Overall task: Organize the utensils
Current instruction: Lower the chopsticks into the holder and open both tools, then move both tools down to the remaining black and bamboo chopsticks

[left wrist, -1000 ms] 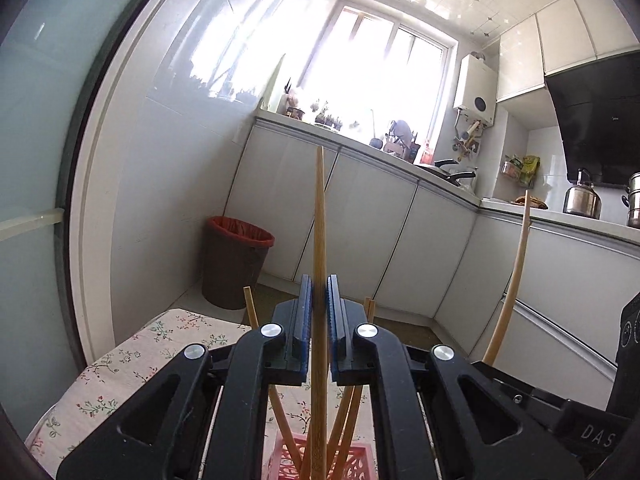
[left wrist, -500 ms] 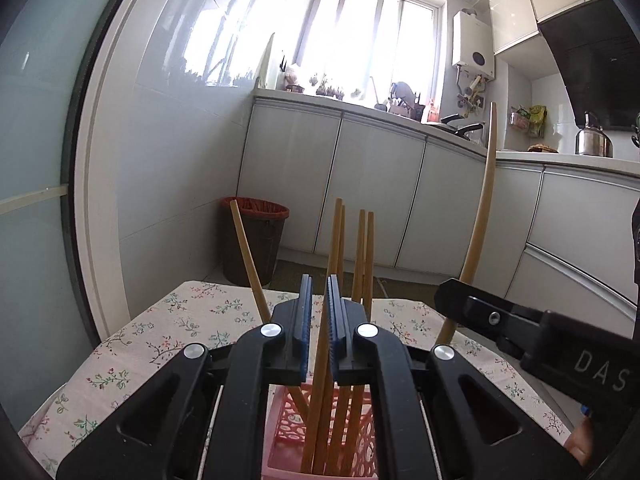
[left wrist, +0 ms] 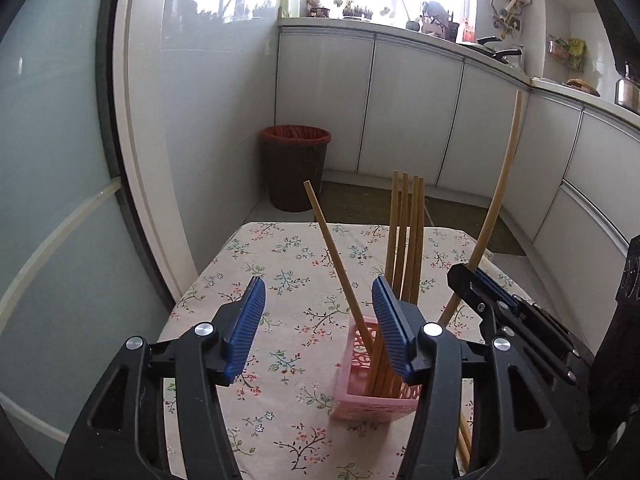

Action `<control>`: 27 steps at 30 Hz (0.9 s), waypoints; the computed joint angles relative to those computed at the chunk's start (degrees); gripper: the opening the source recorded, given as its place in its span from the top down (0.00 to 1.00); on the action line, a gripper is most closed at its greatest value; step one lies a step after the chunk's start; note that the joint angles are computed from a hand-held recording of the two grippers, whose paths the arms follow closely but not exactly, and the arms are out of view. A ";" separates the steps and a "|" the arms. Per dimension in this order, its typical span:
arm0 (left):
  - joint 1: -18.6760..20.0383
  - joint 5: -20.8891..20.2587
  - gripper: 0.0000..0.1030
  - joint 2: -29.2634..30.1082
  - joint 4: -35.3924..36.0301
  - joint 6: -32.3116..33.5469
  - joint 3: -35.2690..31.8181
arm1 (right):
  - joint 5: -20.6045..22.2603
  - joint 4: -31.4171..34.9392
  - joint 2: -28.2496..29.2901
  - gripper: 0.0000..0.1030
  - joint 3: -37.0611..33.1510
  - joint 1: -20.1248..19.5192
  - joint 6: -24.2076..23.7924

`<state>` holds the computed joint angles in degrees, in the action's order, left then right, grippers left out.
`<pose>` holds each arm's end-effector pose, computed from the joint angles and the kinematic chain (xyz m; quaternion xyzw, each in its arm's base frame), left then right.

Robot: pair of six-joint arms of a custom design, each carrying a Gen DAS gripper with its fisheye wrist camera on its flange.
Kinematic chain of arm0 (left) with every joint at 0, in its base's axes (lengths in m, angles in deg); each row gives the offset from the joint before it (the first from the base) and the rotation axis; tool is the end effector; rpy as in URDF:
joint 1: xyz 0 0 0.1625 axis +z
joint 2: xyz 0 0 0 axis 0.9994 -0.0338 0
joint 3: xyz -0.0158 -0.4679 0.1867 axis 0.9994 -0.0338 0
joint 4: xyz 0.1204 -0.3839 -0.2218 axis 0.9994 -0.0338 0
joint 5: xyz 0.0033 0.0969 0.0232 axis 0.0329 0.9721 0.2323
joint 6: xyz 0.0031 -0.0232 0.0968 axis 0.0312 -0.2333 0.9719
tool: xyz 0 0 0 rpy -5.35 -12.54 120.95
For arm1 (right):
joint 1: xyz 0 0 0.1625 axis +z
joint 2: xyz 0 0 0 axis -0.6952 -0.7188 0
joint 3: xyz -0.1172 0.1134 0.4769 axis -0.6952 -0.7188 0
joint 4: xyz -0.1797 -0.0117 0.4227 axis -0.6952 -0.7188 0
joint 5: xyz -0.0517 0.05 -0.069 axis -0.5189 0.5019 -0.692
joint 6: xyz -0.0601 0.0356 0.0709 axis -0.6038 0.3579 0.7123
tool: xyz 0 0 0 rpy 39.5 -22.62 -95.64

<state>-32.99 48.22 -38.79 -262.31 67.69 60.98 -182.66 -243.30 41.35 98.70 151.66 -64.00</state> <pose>-0.1885 -0.6371 0.2816 0.1593 0.8325 -0.4352 0.3038 0.3345 -0.6814 0.0474 0.2376 -0.8319 0.4902 0.1060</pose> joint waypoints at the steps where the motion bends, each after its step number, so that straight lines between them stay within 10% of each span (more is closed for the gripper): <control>1: 0.20 -0.53 0.47 -0.48 1.67 -1.72 -0.29 | -0.60 0.12 0.34 0.93 -0.31 0.16 -0.54; 9: 0.45 -1.51 0.42 -1.47 5.43 -4.42 -0.30 | -2.85 4.10 0.60 0.89 -0.55 0.33 -0.37; 12: 0.57 -1.07 0.38 -1.54 5.59 -4.94 -0.40 | -3.44 4.04 0.23 0.63 0.08 0.48 0.43; 27: -1.75 -4.39 0.23 -5.64 20.00 -17.76 0.86 | -1.78 8.80 -12.16 0.51 12.33 1.23 1.77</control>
<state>-34.75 43.83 -44.43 -242.31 49.93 61.84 -184.45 -234.50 29.19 111.03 152.89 -62.23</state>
